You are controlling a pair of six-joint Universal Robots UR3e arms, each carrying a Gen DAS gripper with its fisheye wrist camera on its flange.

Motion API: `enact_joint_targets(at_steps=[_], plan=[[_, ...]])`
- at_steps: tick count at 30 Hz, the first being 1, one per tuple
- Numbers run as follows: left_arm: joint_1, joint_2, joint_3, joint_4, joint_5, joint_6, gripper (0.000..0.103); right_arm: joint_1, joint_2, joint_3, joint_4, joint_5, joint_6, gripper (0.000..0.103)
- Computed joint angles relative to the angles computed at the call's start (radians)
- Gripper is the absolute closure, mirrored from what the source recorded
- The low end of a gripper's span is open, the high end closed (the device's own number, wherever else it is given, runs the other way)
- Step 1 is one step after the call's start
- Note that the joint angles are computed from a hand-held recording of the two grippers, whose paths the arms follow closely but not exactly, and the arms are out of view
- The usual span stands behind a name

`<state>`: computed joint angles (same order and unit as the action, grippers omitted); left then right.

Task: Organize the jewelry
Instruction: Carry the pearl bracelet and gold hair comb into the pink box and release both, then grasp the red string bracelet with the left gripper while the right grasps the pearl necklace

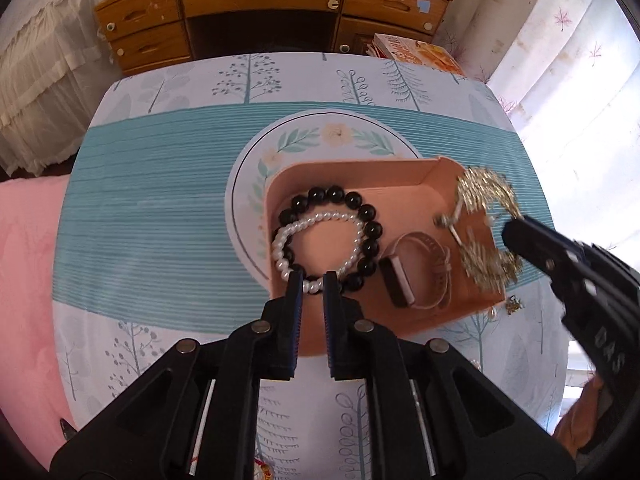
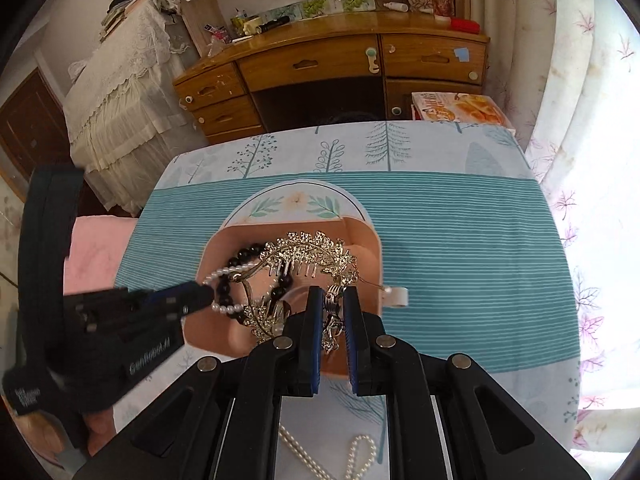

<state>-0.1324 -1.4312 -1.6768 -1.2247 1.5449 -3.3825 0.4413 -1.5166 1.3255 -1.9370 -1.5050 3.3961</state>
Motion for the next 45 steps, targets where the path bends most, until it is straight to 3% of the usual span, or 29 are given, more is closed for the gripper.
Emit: enact_joint_targets(at_steps=[5, 11, 20, 25, 29, 31, 36, 45], plan=[[-0.001, 0.163, -0.118, -0.023, 0.05, -0.026, 0.069, -0.003, 0.094, -0.07, -0.041, 0.054, 0.026, 0.093], [-0.124, 0.331, -0.23, -0.016, 0.194, -0.087, 0.068, 0.011, 0.165, -0.166, -0.034, 0.05, 0.039, 0.093], [-0.215, 0.449, -0.288, -0.075, 0.301, -0.191, 0.068, 0.008, 0.244, -0.163, -0.012, 0.033, 0.057, 0.093], [-0.164, 0.539, -0.319, -0.13, 0.302, -0.198, 0.068, -0.005, 0.265, -0.127, -0.035, 0.014, 0.056, 0.093], [-0.097, 0.625, -0.351, -0.184, 0.28, -0.178, 0.068, 0.006, 0.277, -0.127, -0.052, -0.024, 0.052, 0.081], [-0.077, 0.665, -0.363, -0.211, 0.278, -0.171, 0.068, 0.012, 0.262, -0.106, -0.069, -0.038, 0.061, 0.076], [-0.095, 0.716, -0.368, -0.259, 0.328, -0.2, 0.068, 0.02, 0.144, -0.006, -0.108, -0.044, 0.062, 0.075], [-0.157, 0.76, -0.304, -0.366, 0.383, -0.271, 0.068, 0.056, -0.194, 0.227, -0.08, -0.057, 0.049, 0.069]])
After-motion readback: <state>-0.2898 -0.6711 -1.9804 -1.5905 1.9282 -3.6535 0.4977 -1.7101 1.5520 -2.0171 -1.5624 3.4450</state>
